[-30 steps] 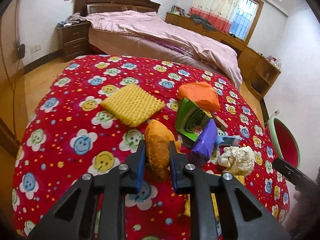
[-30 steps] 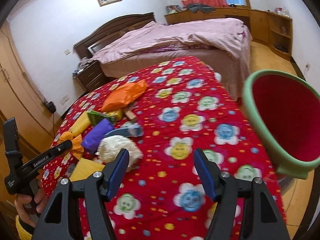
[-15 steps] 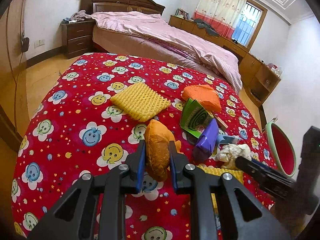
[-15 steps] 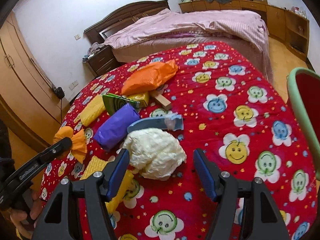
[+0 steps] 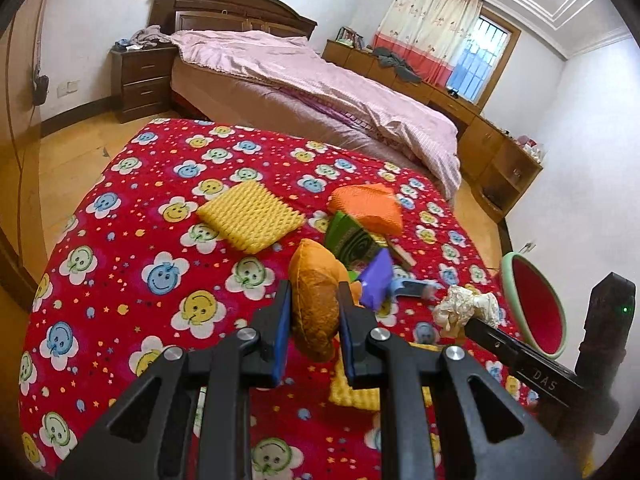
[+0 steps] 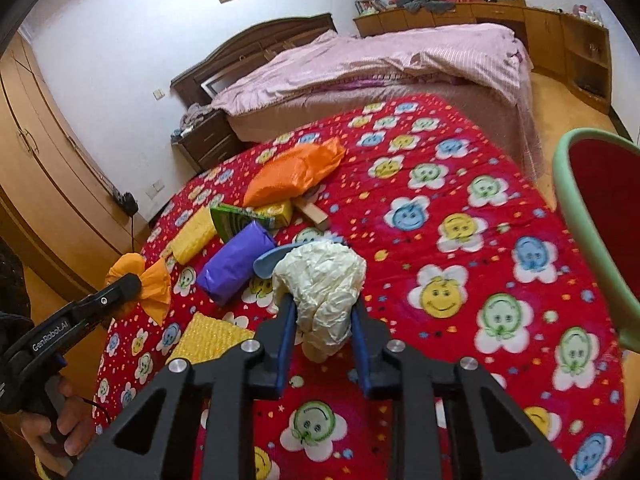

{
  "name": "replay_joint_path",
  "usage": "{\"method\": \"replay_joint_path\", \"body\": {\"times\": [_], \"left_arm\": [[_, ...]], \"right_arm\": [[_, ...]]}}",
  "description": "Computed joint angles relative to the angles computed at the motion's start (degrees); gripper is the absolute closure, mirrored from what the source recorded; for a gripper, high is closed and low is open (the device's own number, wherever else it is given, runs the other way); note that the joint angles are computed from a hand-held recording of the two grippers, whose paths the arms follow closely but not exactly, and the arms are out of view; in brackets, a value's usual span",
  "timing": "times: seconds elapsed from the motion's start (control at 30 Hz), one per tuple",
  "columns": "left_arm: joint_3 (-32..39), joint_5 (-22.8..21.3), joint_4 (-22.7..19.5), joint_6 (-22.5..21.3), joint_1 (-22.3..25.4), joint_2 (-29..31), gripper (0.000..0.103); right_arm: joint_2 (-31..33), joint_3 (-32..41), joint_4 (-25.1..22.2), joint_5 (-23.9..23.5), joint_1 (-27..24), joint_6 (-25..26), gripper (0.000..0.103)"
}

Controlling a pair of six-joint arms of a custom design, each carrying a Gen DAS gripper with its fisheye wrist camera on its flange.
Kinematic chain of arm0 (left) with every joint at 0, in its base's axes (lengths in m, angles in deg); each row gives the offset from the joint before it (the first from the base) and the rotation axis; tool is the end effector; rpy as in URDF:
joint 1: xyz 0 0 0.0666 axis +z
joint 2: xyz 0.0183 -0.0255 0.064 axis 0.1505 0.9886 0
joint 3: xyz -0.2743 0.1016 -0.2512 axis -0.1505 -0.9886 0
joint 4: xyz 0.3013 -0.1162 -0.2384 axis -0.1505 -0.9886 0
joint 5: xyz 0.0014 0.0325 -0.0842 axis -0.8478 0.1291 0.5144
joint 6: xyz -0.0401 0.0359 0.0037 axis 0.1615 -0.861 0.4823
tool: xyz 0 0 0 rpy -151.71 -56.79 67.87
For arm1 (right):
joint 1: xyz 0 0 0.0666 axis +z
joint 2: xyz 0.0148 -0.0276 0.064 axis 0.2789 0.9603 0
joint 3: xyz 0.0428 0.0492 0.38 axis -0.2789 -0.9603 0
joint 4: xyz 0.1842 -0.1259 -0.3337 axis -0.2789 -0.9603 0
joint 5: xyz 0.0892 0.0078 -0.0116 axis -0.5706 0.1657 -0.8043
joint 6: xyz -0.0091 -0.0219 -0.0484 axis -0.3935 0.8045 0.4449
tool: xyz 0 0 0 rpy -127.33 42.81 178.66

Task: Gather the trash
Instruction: 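Grasp the orange bow item with the left tool while the right tool grasps the white plastic bag, then carry both items over the red bucket and open both tools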

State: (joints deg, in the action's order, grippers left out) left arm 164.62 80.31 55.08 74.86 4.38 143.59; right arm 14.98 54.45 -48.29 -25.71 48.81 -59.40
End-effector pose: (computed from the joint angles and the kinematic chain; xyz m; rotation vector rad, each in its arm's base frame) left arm 0.5559 -0.0568 0.3182 0.2243 2.3238 -0.5705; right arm 0.5094 0.3141 0.2907 0.3833 2.3187 0.3498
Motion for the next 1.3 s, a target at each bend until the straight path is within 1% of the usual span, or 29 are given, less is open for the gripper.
{"method": "replay_joint_path", "body": {"times": [0.23,0.5,0.73,0.93,1.07,1.3], "left_arm": [[-0.73,1.36,-0.24,-0.27,-1.06,-2.32,0.082],[-0.22,2.29,-1.45,-1.36,-3.73,-4.06,0.082],[1.31,2.82,-2.68,-2.95,-7.90,-4.19,0.082],[3.45,3.08,-3.79,-4.16,-12.80,-2.57,0.082],[5.55,3.16,-4.10,-4.21,-16.66,-0.81,0.082],[10.63,2.29,-5.76,-3.45,-22.27,3.51,0.082]], "right_arm": [[-5.13,-4.32,1.20,4.16,0.52,-0.77,0.075],[-11.16,-9.14,1.86,8.82,0.57,-1.60,0.075],[-16.36,-13.27,0.81,12.91,0.26,-2.70,0.075],[-20.76,-16.30,-2.08,16.07,-1.36,-3.75,0.075],[-23.43,-18.46,-3.90,16.41,-3.37,-4.29,0.075],[-27.43,-22.46,-5.37,15.08,-8.34,-2.86,0.075]]}}
